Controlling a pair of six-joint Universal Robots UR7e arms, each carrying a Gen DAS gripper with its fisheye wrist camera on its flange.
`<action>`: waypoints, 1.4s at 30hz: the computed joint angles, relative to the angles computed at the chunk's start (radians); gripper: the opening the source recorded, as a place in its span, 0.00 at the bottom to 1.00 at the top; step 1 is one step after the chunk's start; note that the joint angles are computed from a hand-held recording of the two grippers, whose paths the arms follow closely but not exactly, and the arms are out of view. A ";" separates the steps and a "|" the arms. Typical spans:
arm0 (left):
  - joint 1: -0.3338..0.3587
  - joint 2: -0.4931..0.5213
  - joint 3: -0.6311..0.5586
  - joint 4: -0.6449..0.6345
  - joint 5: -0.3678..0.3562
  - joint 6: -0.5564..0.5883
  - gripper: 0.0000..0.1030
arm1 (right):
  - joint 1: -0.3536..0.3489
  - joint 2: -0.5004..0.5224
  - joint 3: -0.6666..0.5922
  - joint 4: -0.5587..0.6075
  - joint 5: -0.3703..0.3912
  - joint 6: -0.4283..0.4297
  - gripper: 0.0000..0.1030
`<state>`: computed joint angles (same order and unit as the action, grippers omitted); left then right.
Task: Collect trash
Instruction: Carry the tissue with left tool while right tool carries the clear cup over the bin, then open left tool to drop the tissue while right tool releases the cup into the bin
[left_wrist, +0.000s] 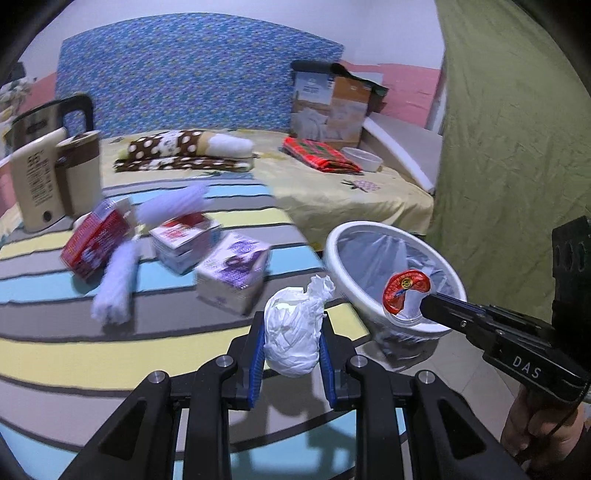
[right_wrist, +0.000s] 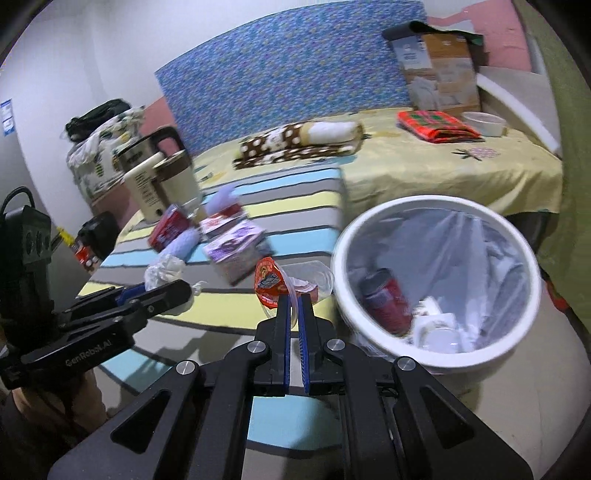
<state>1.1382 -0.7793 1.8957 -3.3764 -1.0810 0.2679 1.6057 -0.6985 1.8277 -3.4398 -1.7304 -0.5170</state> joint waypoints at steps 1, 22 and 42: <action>-0.005 0.010 -0.013 0.009 -0.007 0.003 0.25 | -0.004 -0.003 0.000 -0.009 -0.006 0.005 0.06; -0.032 0.186 -0.245 0.195 -0.103 0.034 0.26 | -0.075 -0.034 0.000 -0.087 -0.094 0.071 0.06; -0.016 0.270 -0.373 0.291 -0.108 0.013 0.45 | -0.090 -0.033 -0.027 -0.070 -0.180 0.107 0.28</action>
<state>1.1224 -0.5094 1.5229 -3.0851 -1.1890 0.2806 1.5158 -0.7317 1.8011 -3.5094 -1.9100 -0.4101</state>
